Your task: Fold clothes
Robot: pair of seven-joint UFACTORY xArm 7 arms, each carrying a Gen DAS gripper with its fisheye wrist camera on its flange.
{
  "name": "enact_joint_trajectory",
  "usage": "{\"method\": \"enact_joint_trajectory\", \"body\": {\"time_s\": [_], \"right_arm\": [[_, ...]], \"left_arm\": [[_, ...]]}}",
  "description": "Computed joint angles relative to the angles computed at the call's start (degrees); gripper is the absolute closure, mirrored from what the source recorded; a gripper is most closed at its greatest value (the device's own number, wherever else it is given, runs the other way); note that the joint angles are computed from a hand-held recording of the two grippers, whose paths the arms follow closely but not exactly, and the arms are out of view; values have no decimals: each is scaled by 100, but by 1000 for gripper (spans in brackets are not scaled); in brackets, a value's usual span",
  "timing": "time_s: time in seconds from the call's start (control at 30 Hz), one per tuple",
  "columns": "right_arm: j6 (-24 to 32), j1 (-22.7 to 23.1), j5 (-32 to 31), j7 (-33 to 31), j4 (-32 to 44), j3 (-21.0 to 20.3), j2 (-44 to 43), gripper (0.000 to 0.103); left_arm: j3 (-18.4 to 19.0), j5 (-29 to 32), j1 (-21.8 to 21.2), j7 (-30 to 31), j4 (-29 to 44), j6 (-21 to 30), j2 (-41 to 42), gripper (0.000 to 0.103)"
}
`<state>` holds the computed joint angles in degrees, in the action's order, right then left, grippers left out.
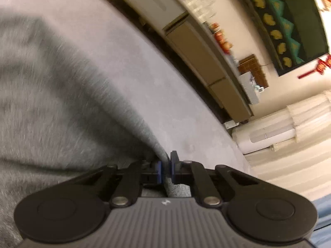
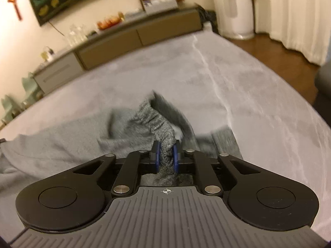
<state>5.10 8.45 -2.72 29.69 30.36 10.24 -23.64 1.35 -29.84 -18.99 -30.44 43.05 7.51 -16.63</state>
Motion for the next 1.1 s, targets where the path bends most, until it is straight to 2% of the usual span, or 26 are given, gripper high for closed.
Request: {"method": "enact_joint_trajectory", "body": {"time_s": [0.1,0.13,0.2,0.23,0.3,0.4,0.43,0.47,0.5,0.57,0.6,0.63,0.7,0.73,0.77,0.8,0.83,0.87,0.9,0.97,1.03,1.1], "right_arm": [[-865,62,156,-18,-383,-211,-407,95],[-1121,286,244,-85,-613,-470,-681,95],[-1484,663,353,-195,-1028,-928,-1272,95],[-1356,838,353,-284,-1234,-1164,-1627,95],[-614,1256,415,-592,-1525,-1806,-2241,95],[147,1427,666,-923,-1683,-2165,-2563,92],[350,1470,749,-1035,-1720,-2257,-2641,90],[554,1500,832,-1145,-1752,-2344,-2713,88],[758,1519,913,-1255,-1781,-2425,-2778,78],[853,1518,1109,-1345,-1840,-2444,-2888,68],[803,1514,1218,-1351,-1872,-2413,-2939,56],[740,1497,1318,-1334,-1898,-2341,-2965,49],[653,1434,1444,-1285,-1876,-2057,-2836,49],[667,1395,1484,-1286,-1836,-1916,-2749,51],[773,1249,1440,-1252,-1748,-1653,-2603,58],[928,1037,1310,-1227,-1629,-1342,-2427,85],[1032,828,1164,-1183,-1524,-1042,-2280,95],[930,660,1052,-1165,-1533,-809,-2288,95],[677,574,1012,-1079,-1690,-712,-2536,95],[350,687,1220,-921,-2199,-945,-3487,96],[827,494,1350,-621,-2567,-812,-4257,96],[1439,429,1144,-586,-2478,-839,-4242,95]], "left_arm": [[83,-184,-282,129,-321,-273,-684,98],[50,-186,-324,121,-447,-347,-963,98],[-479,95,11,-330,-894,-104,-1823,98],[-711,220,133,-563,-1085,84,-2280,98],[-1017,489,222,-878,-1731,645,-3362,98],[-1406,767,172,-1723,-2663,1651,-4879,97],[-1595,628,212,-1780,-2812,1924,-5127,97],[-1550,710,47,-1951,-2880,2115,-5144,97],[-1502,846,-48,-1883,-2834,2155,-5032,92],[-1665,1079,45,-2083,-2836,2062,-5016,72],[-1758,1194,106,-2205,-2843,2018,-5028,51],[-1852,1309,170,-2328,-2850,1976,-5038,30],[-1901,1404,313,-2648,-2920,1799,-4957,20],[-1921,1444,389,-2812,-2955,1706,-4905,20],[-1817,1505,386,-2826,-2950,1540,-4732,21],[-1719,1599,370,-2734,-2869,1452,-4495,29],[-1612,1723,338,-2645,-2771,1391,-4249,63],[-1645,1717,422,-2521,-2687,1358,-4081,88],[-1575,1937,330,-2637,-2678,1409,-4153,96],[-1692,2122,245,-2821,-2814,1579,-4711,96],[-1843,2128,-24,-3125,-3067,1969,-5395,95],[-1859,2087,-295,-3396,-3227,2496,-5653,95]]}}
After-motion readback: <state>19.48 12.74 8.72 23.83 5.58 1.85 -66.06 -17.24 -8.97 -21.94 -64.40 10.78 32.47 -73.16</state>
